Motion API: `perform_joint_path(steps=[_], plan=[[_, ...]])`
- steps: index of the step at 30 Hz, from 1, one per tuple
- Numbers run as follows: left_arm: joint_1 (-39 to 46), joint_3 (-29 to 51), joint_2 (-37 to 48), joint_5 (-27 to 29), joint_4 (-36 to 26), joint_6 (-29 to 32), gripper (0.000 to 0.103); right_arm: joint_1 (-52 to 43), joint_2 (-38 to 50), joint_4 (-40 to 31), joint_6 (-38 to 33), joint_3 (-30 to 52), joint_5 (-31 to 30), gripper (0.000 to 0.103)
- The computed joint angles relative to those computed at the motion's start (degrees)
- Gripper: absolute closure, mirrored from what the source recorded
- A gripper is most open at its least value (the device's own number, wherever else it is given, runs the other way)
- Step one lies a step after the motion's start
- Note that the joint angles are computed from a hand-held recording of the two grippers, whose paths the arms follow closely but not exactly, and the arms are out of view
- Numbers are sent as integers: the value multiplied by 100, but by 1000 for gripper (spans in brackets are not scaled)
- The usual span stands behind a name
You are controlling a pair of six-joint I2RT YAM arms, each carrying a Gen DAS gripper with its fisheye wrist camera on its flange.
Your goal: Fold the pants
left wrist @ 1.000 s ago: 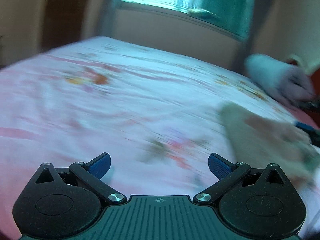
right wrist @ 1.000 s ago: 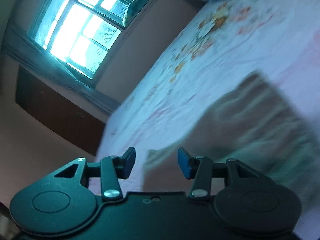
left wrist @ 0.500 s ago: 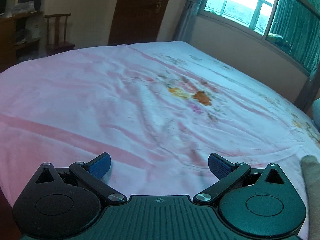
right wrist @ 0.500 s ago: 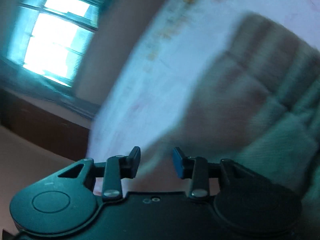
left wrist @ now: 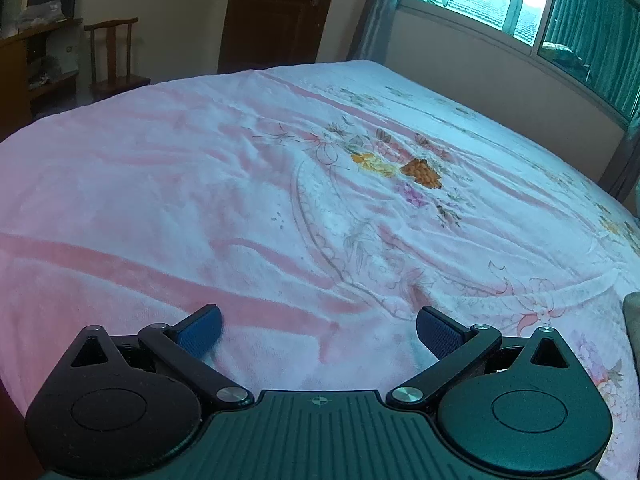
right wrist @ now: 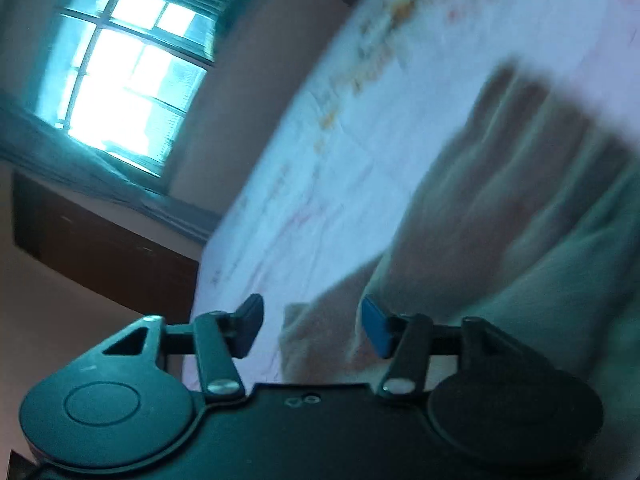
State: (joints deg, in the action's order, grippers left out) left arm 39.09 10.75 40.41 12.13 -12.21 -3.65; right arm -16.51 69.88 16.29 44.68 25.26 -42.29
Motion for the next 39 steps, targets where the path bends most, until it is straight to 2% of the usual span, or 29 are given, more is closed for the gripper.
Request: perform_joint_path(steps=[1, 2, 4, 5, 6, 7, 8, 10, 11, 12, 14, 16, 18, 20, 21, 25, 28, 32, 35, 39], plan=[[-28, 13, -32, 32, -41, -50, 0, -378, -285, -158, -195, -105, -299, 49], [-108, 26, -94, 19, -103, -126, 0, -774, -518, -506, -458, -111, -517, 40], [-404, 53, -286, -51, -291, -346, 0, -1766, -927, -1173, -1019, -168, -1133, 39], [-562, 70, -377, -46, -398, -459, 0, -2211, -880, -1294, -1262, -186, -1498, 36], [-768, 91, -446, -27, -504, -582, 0, -2782, -875, -1957, -1843, -60, -1843, 31], [-1043, 117, -487, -29, -602, -714, 0, -3145, -873, -2471, -2319, 32, -1972, 31], [-1381, 130, -567, -107, -700, -885, 0, -3453, -750, -2730, -2676, 95, -2093, 33], [-2377, 139, -729, -399, -821, -1366, 0, -4214, -296, -3592, -3777, 308, -2524, 28], [-2819, 140, -785, -573, -831, -1571, 0, -4434, -122, -4064, -4268, 436, -2442, 25], [-3480, 155, -808, -890, -826, -1878, 0, -4404, -132, -4093, -4308, 384, -2296, 25], [-4464, 243, -573, -1305, -684, -2312, 0, -4842, 307, -4687, -5088, 574, -2369, 25], [-5470, 455, 17, -1809, -466, -2714, 0, -5149, 889, -5096, -5763, 755, -2488, 25], [-6126, 688, 650, -1975, -188, -2870, 0, -4997, 1341, -4921, -5843, 816, -2430, 25], [-6711, 1033, 1333, -2218, -58, -3034, 0, -4971, 2110, -5682, -6783, 1336, -2510, 25], [-6899, 1213, 1652, -2252, -8, -3031, 0, -4857, 2255, -5800, -6918, 1484, -2477, 24], [-7157, 1705, 2491, -2040, 360, -3127, 0, -4451, 2913, -6730, -7838, 2257, -2381, 23], [-7026, 1907, 2989, -1508, 834, -3361, 0, -4189, 3402, -7444, -8529, 2840, -2304, 20], [-6903, 2221, 3631, -1053, 1232, -3309, 0, -3877, 3967, -8147, -9053, 3557, -2201, 15], [-6674, 2331, 4106, -530, 1686, -3213, 0, -3638, 4330, -8365, -9205, 3946, -2136, 14], [-6450, 2626, 4644, -154, 1945, -3155, 0, -3682, 4711, -9109, -9964, 4333, -2055, 14]])
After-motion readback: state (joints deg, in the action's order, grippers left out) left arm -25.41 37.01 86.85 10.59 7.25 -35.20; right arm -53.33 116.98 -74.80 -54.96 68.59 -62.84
